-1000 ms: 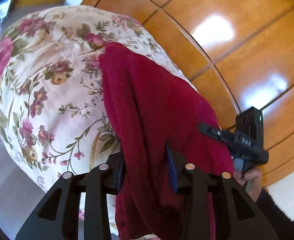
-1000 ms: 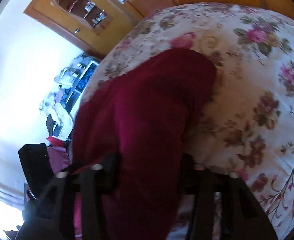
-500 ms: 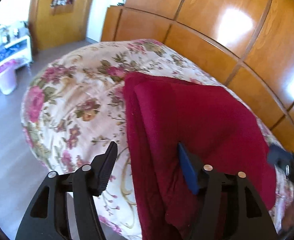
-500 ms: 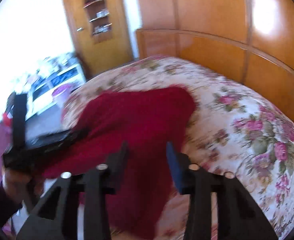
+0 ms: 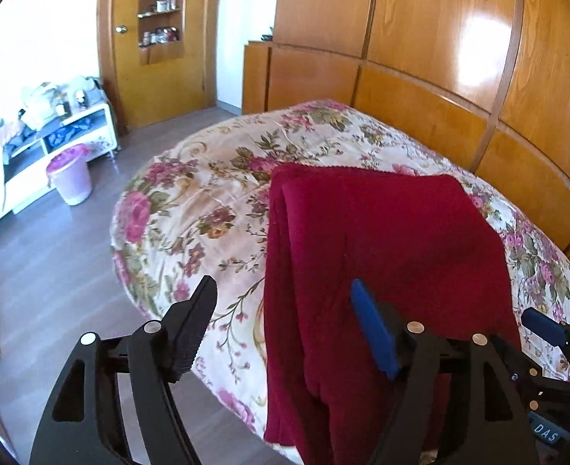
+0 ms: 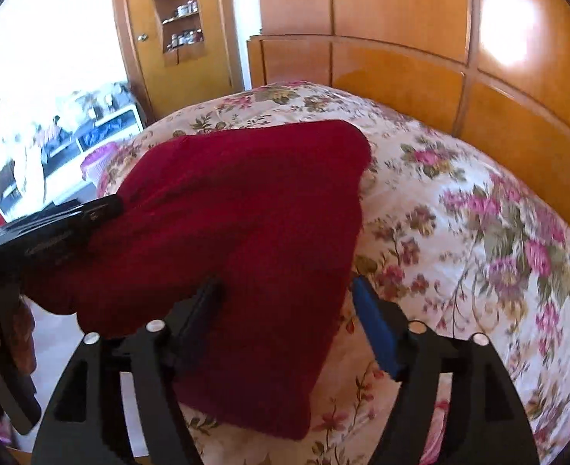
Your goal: Fold small clothes
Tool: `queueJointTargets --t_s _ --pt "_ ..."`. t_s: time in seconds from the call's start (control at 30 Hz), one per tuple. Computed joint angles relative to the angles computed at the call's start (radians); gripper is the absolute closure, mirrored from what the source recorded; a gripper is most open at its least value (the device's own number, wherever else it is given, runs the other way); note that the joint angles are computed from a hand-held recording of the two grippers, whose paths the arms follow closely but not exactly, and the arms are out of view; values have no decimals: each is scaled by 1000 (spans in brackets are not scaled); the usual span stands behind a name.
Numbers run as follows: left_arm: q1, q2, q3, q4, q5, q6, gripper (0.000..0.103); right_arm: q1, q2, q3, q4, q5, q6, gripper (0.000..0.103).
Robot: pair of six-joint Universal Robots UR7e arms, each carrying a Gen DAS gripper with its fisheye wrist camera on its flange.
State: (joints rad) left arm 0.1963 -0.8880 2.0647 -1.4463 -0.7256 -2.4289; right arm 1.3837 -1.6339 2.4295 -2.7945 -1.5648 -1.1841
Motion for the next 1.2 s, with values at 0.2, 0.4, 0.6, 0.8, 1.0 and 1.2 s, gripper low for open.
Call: queueJointTargets --t_s 0.2,0.4,0.6,0.8,1.0,1.2 --pt "-56 51 -63 62 -14 -19 32 -25 -106 42 -4 38 12 17" --pt "-91 100 -98 40 -22 -5 24 -53 -181 99 -73 42 39 8" --pt "-110 140 -121 44 -60 -31 19 -89 -236 134 -103 51 42 4" --pt "-118 162 -138 69 -85 -57 13 -114 -278 169 -124 66 19 3" --pt "-122 166 -146 90 -97 -54 12 -114 -279 178 -143 58 30 3" --pt "-128 162 -140 87 -106 -53 12 -111 -290 189 -147 62 22 3"
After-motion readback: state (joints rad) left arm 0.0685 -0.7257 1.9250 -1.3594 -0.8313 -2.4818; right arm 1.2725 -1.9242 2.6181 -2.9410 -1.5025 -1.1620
